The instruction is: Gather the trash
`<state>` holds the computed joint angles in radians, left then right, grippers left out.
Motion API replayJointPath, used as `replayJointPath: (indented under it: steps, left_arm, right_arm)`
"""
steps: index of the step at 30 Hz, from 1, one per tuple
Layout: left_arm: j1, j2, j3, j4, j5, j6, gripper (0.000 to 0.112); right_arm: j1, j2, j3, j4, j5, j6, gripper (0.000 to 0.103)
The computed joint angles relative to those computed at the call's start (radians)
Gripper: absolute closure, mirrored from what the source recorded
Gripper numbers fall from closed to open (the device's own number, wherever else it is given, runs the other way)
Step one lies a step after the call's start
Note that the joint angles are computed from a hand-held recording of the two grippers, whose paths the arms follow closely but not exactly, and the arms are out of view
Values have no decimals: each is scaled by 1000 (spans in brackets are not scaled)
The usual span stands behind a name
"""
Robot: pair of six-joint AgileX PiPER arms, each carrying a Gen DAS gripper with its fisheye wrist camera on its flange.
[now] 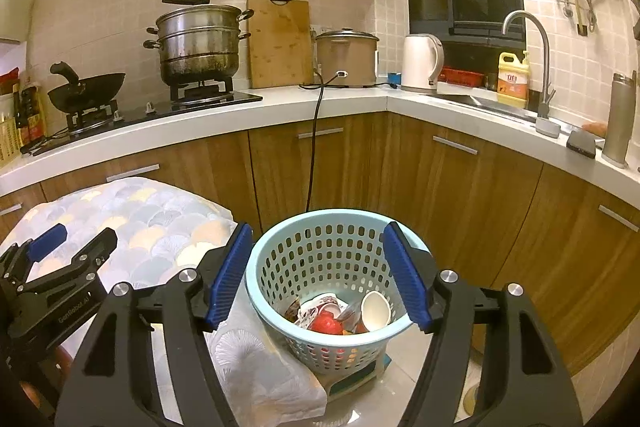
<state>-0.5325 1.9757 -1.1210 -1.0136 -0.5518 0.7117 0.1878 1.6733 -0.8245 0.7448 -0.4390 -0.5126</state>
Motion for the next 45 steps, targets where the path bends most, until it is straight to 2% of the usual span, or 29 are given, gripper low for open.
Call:
replayJointPath:
  steps: [16,27,36,45]
  left_arm:
    - [-4,-2,4,14,3,1,28]
    - [27,-15,14,89,61,-96,27]
    - [23,-18,20,94,51,-100,26]
    - [20,-25,31,132,53,-121,25]
  right_arm:
    - [-2,19,-7,-2,5,13,34]
    - [0,23,-7,-8,6,16,33]
    - [-33,28,-15,-97,55,110,33]
    - [-32,31,-16,-92,57,98,33]
